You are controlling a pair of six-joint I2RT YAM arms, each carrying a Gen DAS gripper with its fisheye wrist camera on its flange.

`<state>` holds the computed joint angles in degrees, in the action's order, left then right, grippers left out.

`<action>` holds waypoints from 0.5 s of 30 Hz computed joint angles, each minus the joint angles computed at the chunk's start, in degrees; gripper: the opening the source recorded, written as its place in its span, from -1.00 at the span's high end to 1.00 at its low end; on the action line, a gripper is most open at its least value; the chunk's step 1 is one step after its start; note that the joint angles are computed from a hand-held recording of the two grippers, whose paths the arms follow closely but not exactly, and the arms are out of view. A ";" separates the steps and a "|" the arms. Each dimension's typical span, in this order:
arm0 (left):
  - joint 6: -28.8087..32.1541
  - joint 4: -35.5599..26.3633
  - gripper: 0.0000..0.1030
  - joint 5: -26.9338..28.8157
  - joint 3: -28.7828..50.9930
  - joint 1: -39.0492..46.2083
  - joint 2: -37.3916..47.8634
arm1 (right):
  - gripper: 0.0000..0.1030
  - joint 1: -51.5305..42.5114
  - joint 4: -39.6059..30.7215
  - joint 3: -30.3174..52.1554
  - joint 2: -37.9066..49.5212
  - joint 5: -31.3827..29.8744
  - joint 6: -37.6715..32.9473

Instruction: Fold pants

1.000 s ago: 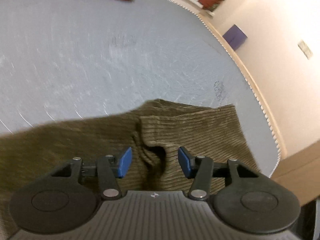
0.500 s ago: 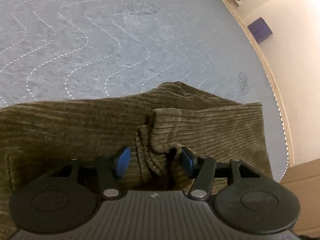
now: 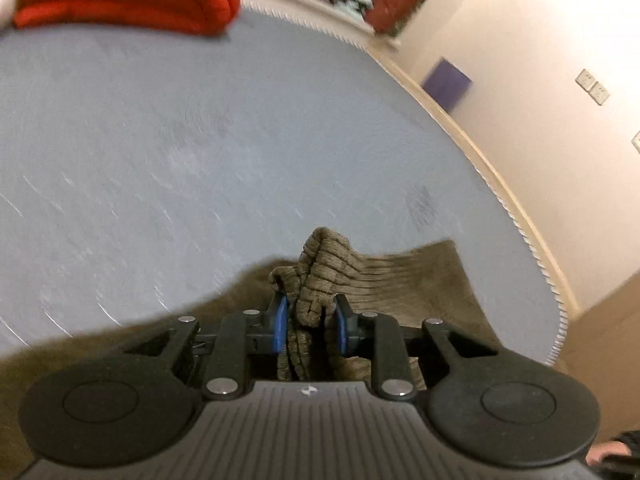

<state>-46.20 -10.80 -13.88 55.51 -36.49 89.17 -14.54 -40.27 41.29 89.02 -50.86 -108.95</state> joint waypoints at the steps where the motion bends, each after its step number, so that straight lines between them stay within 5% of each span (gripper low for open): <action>1: 0.03 -1.12 0.49 -2.34 0.47 -0.07 0.55 | 1.00 0.76 -1.00 -0.03 0.06 1.15 -0.61; 5: -1.59 -9.90 0.21 -4.16 4.80 0.84 5.20 | 1.00 2.40 0.00 -2.32 -1.38 3.05 -0.44; 8: -0.46 -13.11 0.13 -14.70 6.37 -2.69 4.45 | 0.92 0.99 -2.12 1.84 0.32 0.29 6.93; 10: 2.66 -10.09 0.12 -16.44 5.09 -4.57 2.50 | 0.65 -0.64 1.91 4.61 1.06 -2.71 19.38; 11: 4.34 -8.41 0.13 -15.79 4.52 -5.39 2.02 | 0.25 -1.15 6.40 4.65 0.84 -3.32 26.82; 13: 8.33 -4.81 0.13 -13.10 3.46 -6.65 2.42 | -0.23 -2.71 23.53 2.84 -0.18 -1.41 49.81; 15: 12.56 -3.82 0.13 -11.57 3.78 -7.60 4.77 | -0.27 -3.55 33.06 3.46 1.63 5.60 64.73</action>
<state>-33.65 -14.63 -25.45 59.29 -44.09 93.94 -18.08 -7.20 44.75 90.65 -45.26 -44.23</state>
